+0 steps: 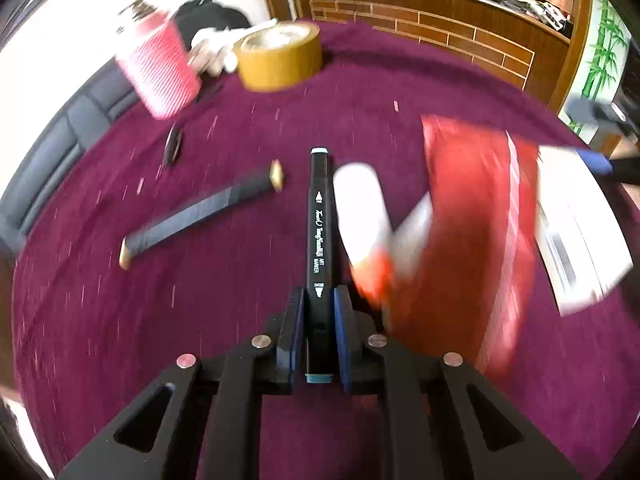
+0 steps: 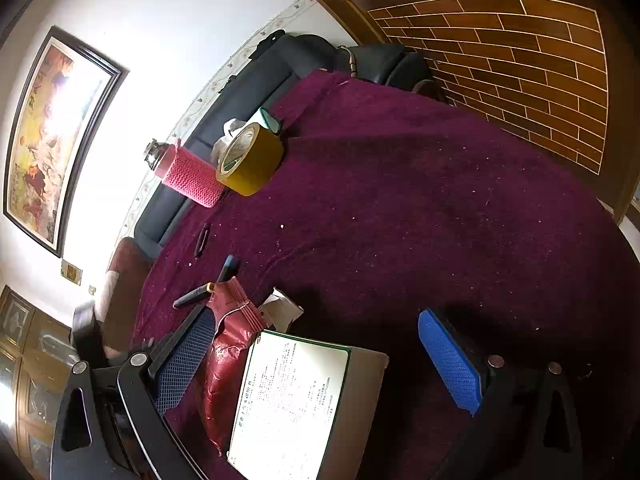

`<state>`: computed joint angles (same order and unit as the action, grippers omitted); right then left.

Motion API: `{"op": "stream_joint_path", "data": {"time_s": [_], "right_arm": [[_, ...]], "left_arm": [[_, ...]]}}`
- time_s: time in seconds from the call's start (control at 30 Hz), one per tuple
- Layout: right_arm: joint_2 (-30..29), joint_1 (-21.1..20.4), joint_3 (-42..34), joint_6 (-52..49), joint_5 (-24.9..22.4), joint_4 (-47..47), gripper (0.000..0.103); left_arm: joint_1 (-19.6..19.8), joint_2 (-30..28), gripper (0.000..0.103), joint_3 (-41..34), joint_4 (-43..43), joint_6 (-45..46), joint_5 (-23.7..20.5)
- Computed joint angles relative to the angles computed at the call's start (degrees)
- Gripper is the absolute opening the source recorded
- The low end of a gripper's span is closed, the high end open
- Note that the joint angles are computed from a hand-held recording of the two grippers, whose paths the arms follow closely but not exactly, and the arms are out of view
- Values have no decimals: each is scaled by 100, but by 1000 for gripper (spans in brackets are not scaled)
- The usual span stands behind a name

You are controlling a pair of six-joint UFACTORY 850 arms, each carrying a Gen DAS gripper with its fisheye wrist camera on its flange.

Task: Organize objects
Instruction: 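Grasp the black marker with teal cap using the left gripper, then carry the marker toward the tray with left while right grasps the white orange-capped glue bottle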

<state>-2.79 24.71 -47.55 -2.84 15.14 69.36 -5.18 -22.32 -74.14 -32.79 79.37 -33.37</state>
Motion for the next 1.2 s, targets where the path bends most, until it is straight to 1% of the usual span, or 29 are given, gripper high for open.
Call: {"op": "stream_joint_path", "data": {"time_s": [0.07,0.1,0.2,0.23,0.3,0.33,0.4,0.47,0.5,0.53,0.57,0.6,0.63,0.67,0.73,0.77,0.87,0.97,1.0,1.07,1.13,1.2], "right_arm": [[5,1,-3,16,-20,-40,103],[-2,11,-20,-61,-27,21,103],[-26,64,-71,-316,-3,203,103],[-39,92,-96,-485,30,344,103],[-70,155,-152,-921,116,699,103],[-84,195,-173,-1186,191,922,103],[-150,297,-276,-1984,415,1624,103],[-201,374,-347,-2468,620,2022,103],[-227,406,-383,-2662,702,2171,103],[-261,426,-420,-2809,755,2270,103],[-290,450,-455,-2941,807,2354,103],[-321,474,-491,-3086,868,2443,103],[-348,502,-522,-3242,938,2542,103],[-383,537,-564,-3436,1030,2666,103],[-451,614,-647,-3751,1225,2842,103],[-497,656,-706,-3924,1331,2931,103],[-596,812,-856,-4373,1678,3073,103],[-739,1047,-1110,-5001,2336,3405,103],[-751,1088,-1185,-5087,2369,3457,103],[-704,1159,-1305,-5222,2283,3494,103],[-713,1195,-1492,-5446,2100,3574,103],[-794,1153,-1740,-5750,1726,3746,103]], "left_arm": [[210,240,14,320,276,-286,38],[299,338,14,448,245,-290,61],[431,673,15,886,403,-534,591],[421,702,15,931,409,-588,685],[312,724,23,1003,476,-820,991],[211,755,24,1070,563,-922,1240],[16,838,28,1272,450,-721,1853],[-129,876,33,1438,237,-471,2474],[-190,893,32,1515,2,-161,2716],[-210,889,27,1516,-23,-91,2719],[-176,864,14,1446,93,-261,2482],[-104,849,14,1350,137,-455,2141],[-30,869,14,1316,43,-482,1907],[51,928,14,1344,-215,-283,1745],[267,1139,14,1497,-1044,439,1522],[395,1274,14,1580,-1377,677,1340],[938,1610,14,1693,-2160,1144,476],[1461,1854,14,1774,-2605,1348,-197],[1654,1903,14,1786,-2728,1378,-474],[1982,1979,14,1814,-2913,1431,-903],[2227,2040,14,1841,-3048,1510,-1162],[2375,2067,14,1881,-3187,1619,-1278]]}}
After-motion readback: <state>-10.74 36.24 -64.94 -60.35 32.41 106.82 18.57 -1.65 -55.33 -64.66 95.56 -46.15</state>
